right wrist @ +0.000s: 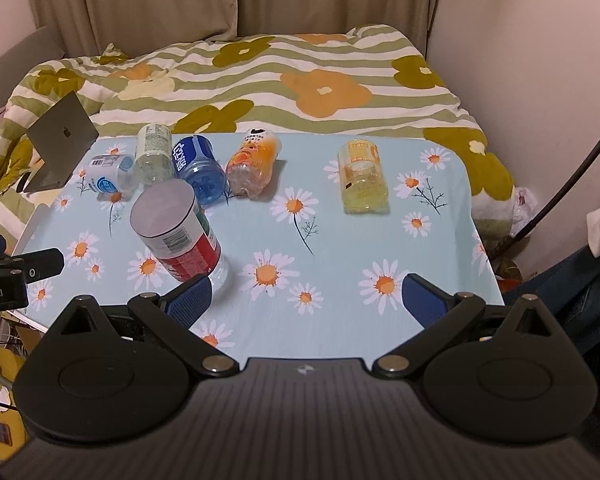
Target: Flip cup upright
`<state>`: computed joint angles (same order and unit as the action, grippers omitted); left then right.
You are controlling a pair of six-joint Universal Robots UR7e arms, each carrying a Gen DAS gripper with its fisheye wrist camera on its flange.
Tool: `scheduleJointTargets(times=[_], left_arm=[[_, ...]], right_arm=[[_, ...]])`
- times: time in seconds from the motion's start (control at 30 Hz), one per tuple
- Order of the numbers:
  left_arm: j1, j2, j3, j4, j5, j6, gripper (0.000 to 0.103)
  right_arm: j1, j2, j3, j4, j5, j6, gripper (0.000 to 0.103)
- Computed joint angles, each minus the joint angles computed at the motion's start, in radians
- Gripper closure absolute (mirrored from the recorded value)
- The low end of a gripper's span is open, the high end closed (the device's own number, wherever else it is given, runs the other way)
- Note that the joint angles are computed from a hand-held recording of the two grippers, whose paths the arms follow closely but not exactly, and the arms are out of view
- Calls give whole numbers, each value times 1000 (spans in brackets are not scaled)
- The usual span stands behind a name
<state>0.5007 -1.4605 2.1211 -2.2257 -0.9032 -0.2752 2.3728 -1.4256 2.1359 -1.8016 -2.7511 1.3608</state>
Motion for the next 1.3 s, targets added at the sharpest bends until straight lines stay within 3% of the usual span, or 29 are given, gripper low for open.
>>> scheduleJointTargets(times=[1.3], left_arm=[[-8,21,-7,11,46,-12,7]], right_arm=[[-9,-2,7,-36,-2,-30,0]])
